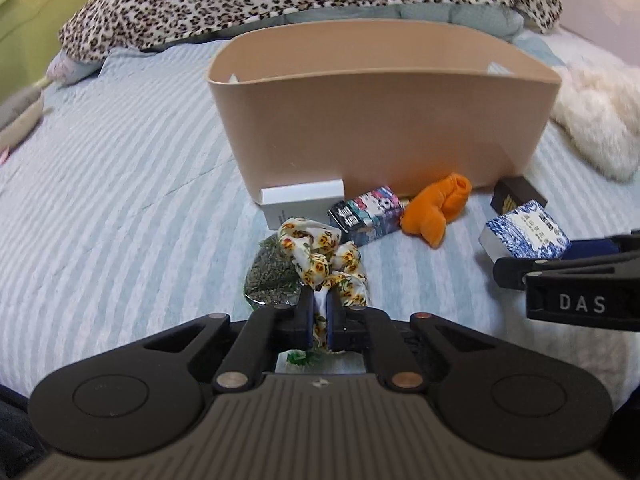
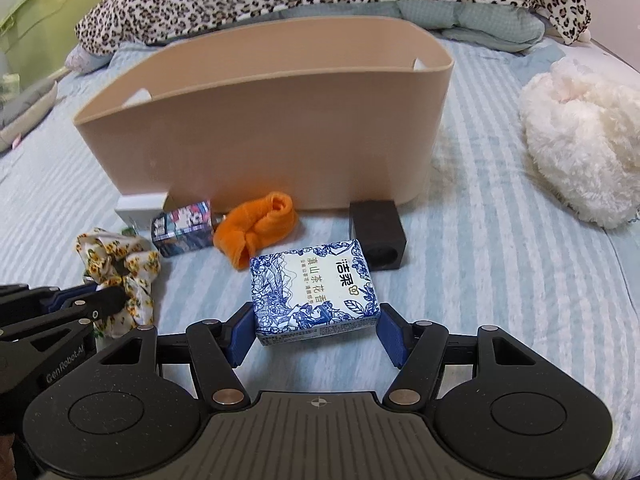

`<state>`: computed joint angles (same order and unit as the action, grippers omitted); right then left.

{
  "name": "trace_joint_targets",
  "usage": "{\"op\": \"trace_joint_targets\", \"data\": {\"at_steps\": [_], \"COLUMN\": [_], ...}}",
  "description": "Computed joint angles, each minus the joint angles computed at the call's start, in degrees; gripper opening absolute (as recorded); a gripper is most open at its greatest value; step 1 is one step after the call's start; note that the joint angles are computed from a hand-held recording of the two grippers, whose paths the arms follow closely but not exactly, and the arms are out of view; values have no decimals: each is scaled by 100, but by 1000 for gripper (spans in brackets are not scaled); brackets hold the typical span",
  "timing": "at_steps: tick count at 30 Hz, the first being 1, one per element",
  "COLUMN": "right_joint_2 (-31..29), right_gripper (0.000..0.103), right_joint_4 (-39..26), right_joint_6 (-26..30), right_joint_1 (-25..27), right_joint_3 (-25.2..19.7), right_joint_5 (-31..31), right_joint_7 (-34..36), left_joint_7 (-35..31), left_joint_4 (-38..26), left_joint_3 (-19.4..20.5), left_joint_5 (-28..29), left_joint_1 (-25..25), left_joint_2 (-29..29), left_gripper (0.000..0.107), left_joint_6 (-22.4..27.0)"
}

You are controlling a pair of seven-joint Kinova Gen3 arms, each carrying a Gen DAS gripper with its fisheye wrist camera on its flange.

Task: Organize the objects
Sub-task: 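Lift both held items over the beige basket and open both grippers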

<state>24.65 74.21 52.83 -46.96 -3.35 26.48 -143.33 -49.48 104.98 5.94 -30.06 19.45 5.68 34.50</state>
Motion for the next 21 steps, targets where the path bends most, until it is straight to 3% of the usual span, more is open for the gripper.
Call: {"op": "trace_joint_targets", "data": {"at_steps": [9,15,21], "right_joint_2": [-333,-435,-341], "right_gripper": [61,61,61], "right_joint_4": [126,-25,-410], "right_joint_6": [-286,-340,-315], "right_joint_1": [-124,-169,-148], "right_joint_3": [81,115,182], "right_joint_5": [508,957,1323], "right_joint_7": [-386,-600,-572], "left_joint_7": [-134,157,554], "left_joint_4": [-84,-278,-697], "left_joint_3": [65,192,179], "left_joint_5": [283,-98,-701], "left_joint_1": [-287,-420,-364], "left_joint_2": [-418,-529,-283], "left_gripper": [5,5,5], "left_joint_6": [-142,-281,-345]}}
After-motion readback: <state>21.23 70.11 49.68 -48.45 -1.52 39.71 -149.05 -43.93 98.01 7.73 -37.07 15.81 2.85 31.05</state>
